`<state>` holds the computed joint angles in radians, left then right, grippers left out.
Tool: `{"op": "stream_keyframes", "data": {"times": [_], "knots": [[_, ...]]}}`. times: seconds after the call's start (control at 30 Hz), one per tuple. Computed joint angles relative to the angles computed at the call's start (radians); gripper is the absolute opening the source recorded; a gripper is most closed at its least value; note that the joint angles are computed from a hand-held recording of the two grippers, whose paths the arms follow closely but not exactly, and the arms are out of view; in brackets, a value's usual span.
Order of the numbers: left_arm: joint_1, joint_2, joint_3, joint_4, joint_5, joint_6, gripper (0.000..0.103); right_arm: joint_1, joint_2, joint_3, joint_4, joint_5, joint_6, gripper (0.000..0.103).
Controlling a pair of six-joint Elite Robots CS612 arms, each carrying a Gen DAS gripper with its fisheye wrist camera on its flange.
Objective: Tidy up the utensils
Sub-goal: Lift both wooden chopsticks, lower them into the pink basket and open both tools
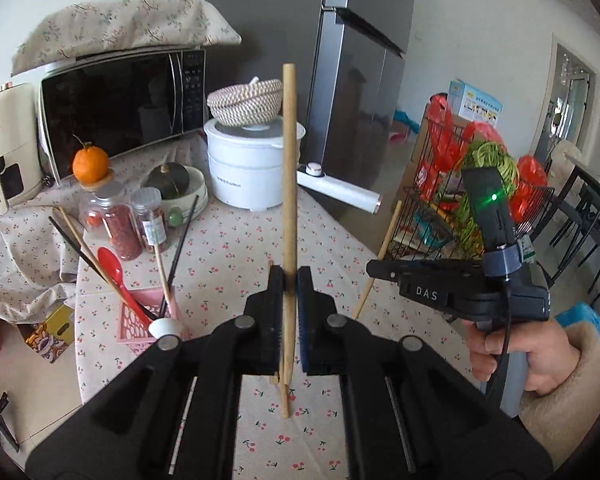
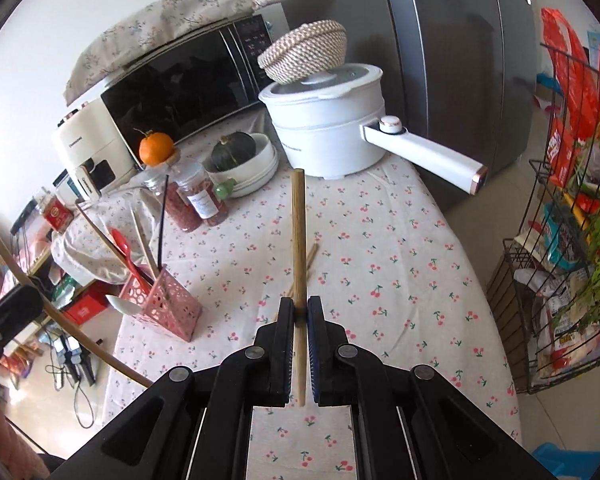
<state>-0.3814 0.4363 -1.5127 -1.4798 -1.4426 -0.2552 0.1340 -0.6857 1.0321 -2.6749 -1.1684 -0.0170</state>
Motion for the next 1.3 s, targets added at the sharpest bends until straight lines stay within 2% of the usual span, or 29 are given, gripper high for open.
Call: {"op": "stream_keyframes", "data": {"times": [0.07,0.2,0.33,0.5,0.6,0.77,1.0,1.17,1.23,1.3], "knots": [[0.011,0.006,-0.026,-0.055,0.011,-0.011,0.008,0.006,-0.008,0.01,-0.05,0.015,0.013,0.006],[0.031,0.025,-0.056,-0.152,0.079,-0.043,0.008,0.019,-0.019,0.019,-0.148,0.049,0.046,0.006],[0.054,0.044,-0.05,-0.186,0.137,-0.106,0.008,0.035,-0.021,0.016,-0.255,0.073,0.094,0.006],[0.076,0.07,-0.029,-0.207,0.21,-0.125,0.008,0.058,0.001,-0.019,-0.359,0.079,0.13,0.006],[0.1,0.074,-0.008,-0.189,0.163,-0.179,0.008,0.068,0.022,-0.052,-0.371,0.096,0.156,0.006],[0.103,0.078,0.02,-0.184,0.193,-0.151,0.008,0.077,0.056,-0.103,-0.372,0.118,0.189,0.006],[0.115,0.07,0.059,-0.131,0.176,-0.161,0.008,0.081,0.084,-0.14,-0.353,0.146,0.211,0.006],[0.13,0.061,0.077,-0.062,0.11,-0.21,0.008,0.085,0.097,-0.159,-0.327,0.162,0.207,0.007],[0.132,0.054,0.078,-0.028,0.107,-0.239,0.013,0.087,0.101,-0.164,-0.322,0.163,0.202,0.006],[0.134,0.053,0.067,-0.023,0.101,-0.269,0.03,0.09,0.108,-0.176,-0.314,0.17,0.199,0.006]]}}
